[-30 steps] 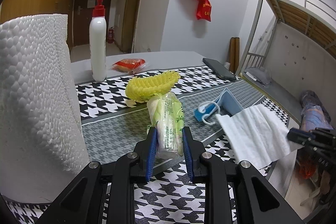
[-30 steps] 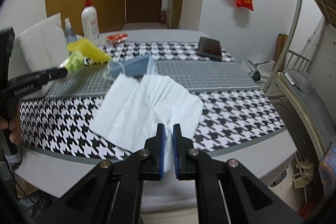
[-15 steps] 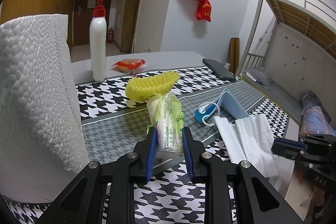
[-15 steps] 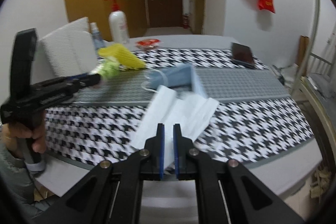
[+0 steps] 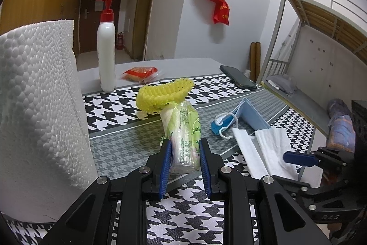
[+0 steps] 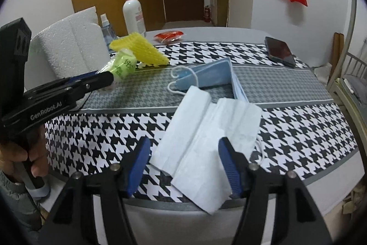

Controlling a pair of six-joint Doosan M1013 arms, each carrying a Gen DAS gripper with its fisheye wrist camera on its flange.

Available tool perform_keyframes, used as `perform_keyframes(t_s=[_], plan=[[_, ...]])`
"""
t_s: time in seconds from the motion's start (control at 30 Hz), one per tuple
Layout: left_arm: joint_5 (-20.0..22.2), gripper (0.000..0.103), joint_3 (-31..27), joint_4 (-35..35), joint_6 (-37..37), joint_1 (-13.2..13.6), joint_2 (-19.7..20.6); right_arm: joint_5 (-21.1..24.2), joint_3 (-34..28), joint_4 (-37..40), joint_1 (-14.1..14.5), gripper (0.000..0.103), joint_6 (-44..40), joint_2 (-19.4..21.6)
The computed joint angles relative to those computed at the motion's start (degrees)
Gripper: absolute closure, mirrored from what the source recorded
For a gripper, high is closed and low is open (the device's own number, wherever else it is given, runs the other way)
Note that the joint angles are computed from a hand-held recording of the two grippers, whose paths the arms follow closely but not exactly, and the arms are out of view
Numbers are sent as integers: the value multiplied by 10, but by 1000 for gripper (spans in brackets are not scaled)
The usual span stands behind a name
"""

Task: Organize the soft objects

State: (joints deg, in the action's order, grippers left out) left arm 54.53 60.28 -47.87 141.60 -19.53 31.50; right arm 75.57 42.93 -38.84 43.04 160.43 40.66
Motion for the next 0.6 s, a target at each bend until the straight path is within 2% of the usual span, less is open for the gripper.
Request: perform_keyframes(t_s=[0.13, 0.37, 0.6], plan=[[-1, 77, 0, 0, -1, 0, 0, -7, 4, 16, -6, 37, 7, 1], [-1, 77, 3, -3, 4, 0, -2, 6, 1, 26, -13, 37, 7, 8], [-2, 77, 3, -5, 7, 0, -2, 43, -21, 10, -12, 69, -12, 22]])
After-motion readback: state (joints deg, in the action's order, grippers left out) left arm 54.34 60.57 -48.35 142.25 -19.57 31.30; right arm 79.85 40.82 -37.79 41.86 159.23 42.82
